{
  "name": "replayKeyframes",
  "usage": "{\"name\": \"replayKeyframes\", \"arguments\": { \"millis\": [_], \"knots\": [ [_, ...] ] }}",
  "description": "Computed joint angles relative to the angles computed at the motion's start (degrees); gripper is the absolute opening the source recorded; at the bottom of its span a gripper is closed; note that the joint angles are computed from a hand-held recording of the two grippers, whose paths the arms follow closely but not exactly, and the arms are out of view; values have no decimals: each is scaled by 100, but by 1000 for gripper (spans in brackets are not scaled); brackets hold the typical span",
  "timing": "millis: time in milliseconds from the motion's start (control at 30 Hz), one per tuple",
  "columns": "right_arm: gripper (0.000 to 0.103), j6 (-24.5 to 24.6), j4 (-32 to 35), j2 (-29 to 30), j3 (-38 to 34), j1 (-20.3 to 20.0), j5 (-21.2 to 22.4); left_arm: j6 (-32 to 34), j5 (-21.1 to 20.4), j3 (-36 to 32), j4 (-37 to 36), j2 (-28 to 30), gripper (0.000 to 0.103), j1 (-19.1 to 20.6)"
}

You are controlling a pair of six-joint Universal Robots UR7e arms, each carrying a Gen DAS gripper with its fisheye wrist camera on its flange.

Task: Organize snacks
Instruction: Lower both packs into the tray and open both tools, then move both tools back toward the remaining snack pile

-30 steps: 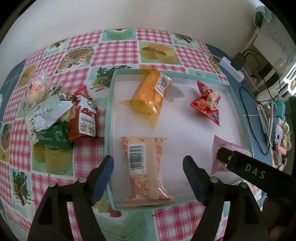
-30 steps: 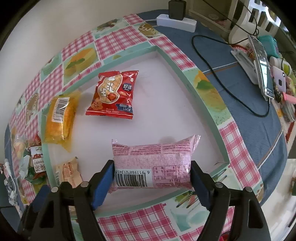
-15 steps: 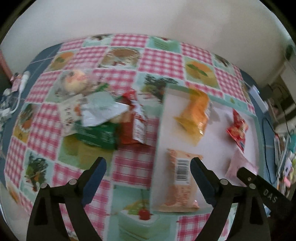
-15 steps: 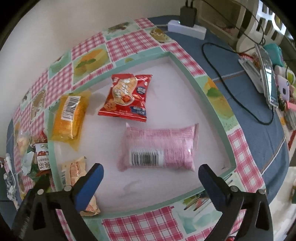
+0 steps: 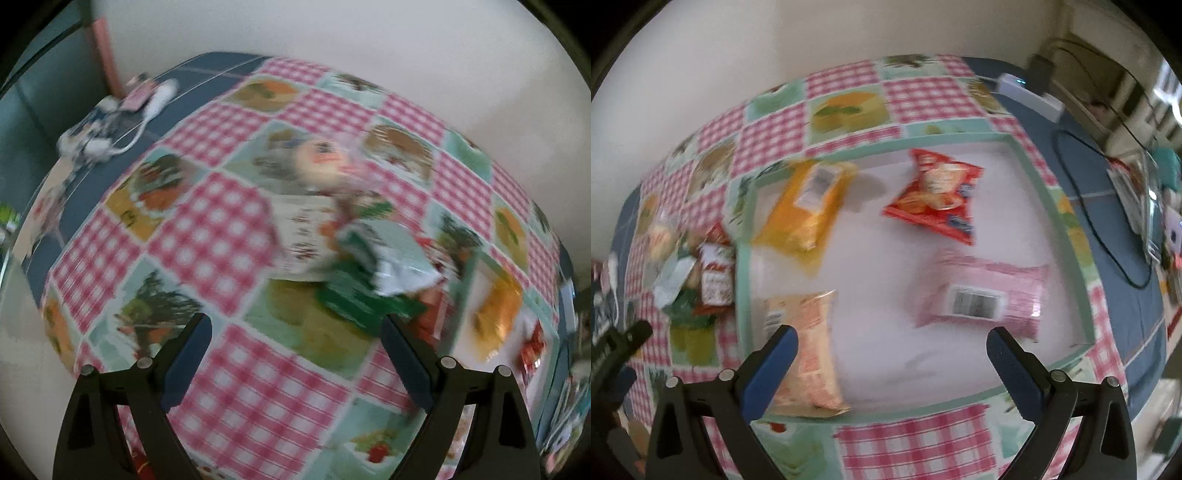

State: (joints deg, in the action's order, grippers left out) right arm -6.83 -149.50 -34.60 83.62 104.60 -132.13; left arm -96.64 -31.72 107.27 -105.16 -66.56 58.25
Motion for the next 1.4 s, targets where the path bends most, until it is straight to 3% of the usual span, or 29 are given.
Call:
{"name": "replayKeyframes", "arguments": {
  "millis": [267, 567, 933, 1400],
  "knots": [
    [103, -354, -97, 129, 142, 196, 578, -426, -113, 375, 11, -490, 93, 148],
    [103, -316, -253, 305, 101, 284, 1059, -922, -126, 800, 92, -1078, 93, 283],
    [103, -565, -417, 687, -196, 459, 1411, -406, -161, 696, -242, -1030, 93, 474],
    [103, -1206, -267, 1518, -1183, 630, 1381, 531, -298, 290, -951, -673, 93, 943]
  ]
}}
